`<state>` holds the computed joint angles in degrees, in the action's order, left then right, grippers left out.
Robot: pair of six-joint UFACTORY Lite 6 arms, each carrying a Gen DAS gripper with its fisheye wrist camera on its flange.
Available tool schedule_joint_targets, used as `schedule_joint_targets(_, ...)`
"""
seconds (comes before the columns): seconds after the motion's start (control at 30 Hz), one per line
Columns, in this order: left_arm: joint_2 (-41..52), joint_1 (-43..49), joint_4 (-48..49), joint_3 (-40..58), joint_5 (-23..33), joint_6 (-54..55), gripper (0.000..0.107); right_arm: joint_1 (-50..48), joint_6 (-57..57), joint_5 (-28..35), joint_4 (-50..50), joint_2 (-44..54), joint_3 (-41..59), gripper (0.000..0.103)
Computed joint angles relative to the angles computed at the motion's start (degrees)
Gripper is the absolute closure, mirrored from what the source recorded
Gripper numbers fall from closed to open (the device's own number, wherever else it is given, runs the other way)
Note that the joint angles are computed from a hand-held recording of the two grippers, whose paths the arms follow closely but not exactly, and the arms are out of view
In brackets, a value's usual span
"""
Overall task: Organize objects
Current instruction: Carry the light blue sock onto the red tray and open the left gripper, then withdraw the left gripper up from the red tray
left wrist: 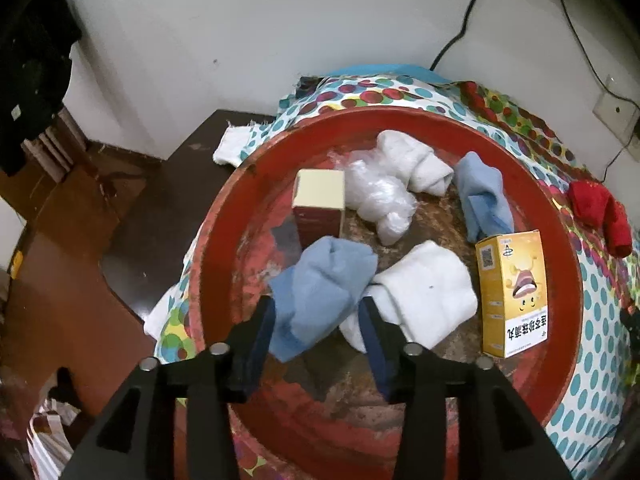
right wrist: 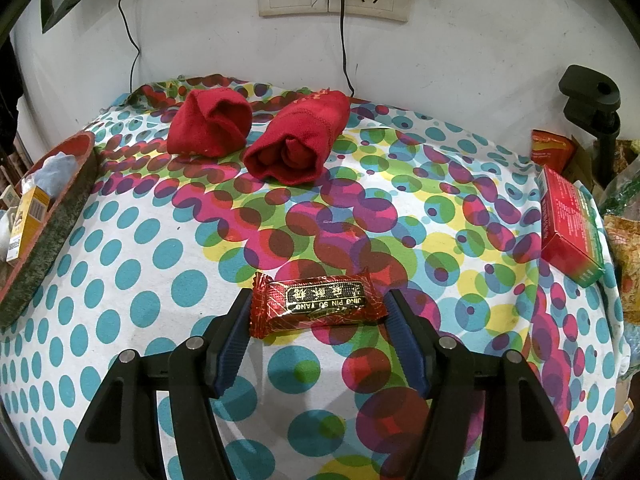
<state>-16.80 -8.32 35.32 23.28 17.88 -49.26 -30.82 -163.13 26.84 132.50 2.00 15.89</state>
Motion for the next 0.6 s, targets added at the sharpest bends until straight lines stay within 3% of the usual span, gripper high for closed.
schedule_joint_targets(0.13,-5.7,-0.7,-0.3,-2.5,2.5,-0.7,0.061,0.1,-0.1,0.0,0.2,0.0,0.0,0.04)
schedule_joint_targets(0.27,-16.9,-7.7,-0.7,-6.7,8.9,-3.7,0.061,0.0,0.0,0.0,0.0,0.0,0.0,0.04)
schedule_joint_targets(0.4,-26.9,-24.0,3.0,-10.4,18.6,-15.8,0.059,0.0,0.1,-0.1,-0.1,-0.1,0.1,0.04)
schedule_joint_targets(0.6,-26.1,-47.6,9.1,-9.5,27.7,-34.8,0.058,-0.1,0.3,-0.1,-0.3,0.0,0.1,0.04)
